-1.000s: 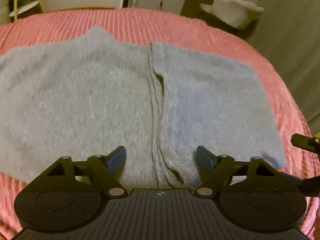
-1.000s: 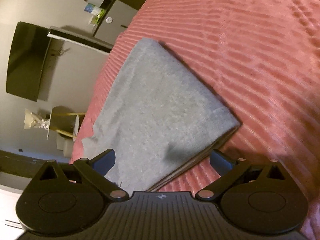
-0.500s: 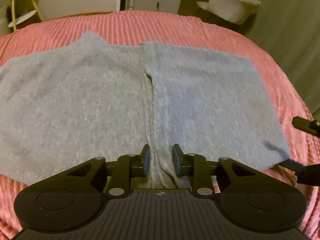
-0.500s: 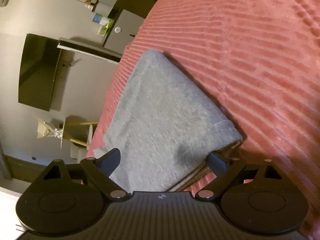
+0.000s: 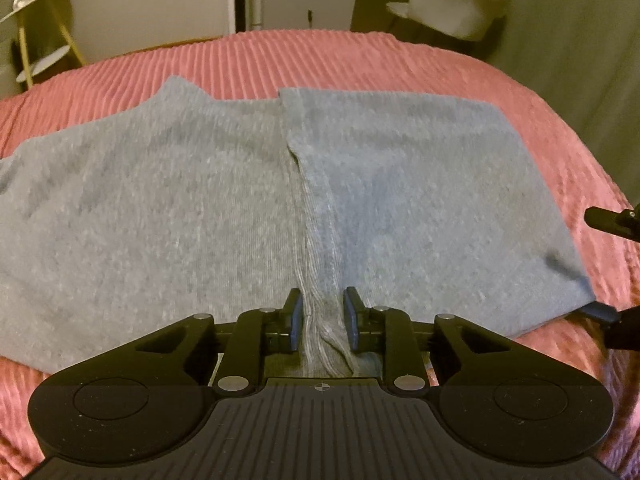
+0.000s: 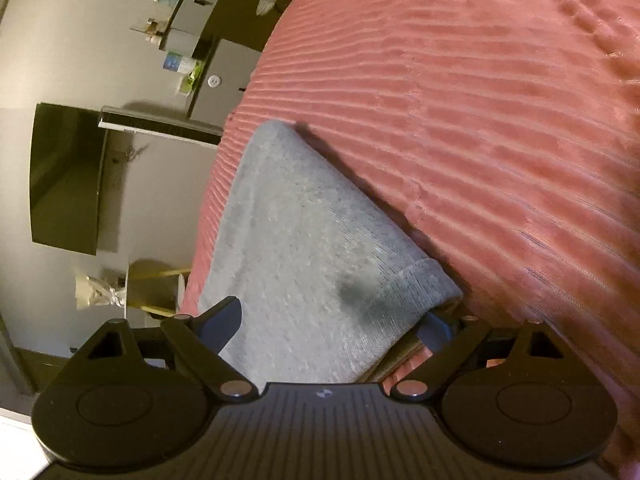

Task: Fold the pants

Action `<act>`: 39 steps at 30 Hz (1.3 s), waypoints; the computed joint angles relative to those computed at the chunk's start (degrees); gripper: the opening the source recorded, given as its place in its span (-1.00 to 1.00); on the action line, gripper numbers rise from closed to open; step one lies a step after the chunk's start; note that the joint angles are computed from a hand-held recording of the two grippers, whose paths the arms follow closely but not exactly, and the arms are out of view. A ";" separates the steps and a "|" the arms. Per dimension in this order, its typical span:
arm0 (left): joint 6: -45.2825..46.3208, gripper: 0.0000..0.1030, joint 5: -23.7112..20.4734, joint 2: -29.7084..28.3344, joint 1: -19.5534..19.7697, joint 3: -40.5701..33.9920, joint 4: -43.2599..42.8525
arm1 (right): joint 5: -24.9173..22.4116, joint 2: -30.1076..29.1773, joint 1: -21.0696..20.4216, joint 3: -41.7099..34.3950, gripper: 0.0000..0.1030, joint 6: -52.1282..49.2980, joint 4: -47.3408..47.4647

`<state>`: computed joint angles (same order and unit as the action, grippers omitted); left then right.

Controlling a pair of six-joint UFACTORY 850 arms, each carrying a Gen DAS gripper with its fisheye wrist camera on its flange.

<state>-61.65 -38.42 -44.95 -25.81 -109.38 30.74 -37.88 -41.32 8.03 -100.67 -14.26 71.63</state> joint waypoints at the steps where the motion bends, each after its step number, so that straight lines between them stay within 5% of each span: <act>1: -0.02 -0.50 -0.20 -0.05 -0.10 -0.06 0.36 | 0.05 -0.17 0.37 -0.62 0.80 0.11 -1.98; 10: 0.95 -0.44 -1.22 -0.42 -0.36 -0.45 1.29 | -0.56 -1.73 1.45 -4.74 0.82 5.85 -12.44; 16: 0.96 0.13 -0.88 2.23 0.42 2.84 3.44 | -3.40 -1.44 0.24 -5.70 0.87 2.93 -9.52; 23: -18.89 0.30 -5.44 8.84 4.36 12.10 14.30 | -6.91 -3.65 0.76 -10.00 0.93 3.31 -13.29; 29: -20.65 0.43 8.74 13.07 7.52 17.34 12.03 | -17.45 -5.67 0.81 -11.99 0.93 -2.78 0.51; 33: -6.36 0.54 18.05 10.02 7.69 13.68 -0.47 | -12.93 -5.70 2.84 -14.15 0.93 -3.31 -1.90; 36: 3.51 0.51 19.14 4.66 8.10 7.35 -11.47 | -9.90 -6.61 3.65 -16.89 0.93 3.61 -7.36; 39: 9.62 0.25 15.21 -1.52 8.62 -0.68 -18.61 | -7.59 -6.21 3.70 -16.57 0.93 5.29 -9.66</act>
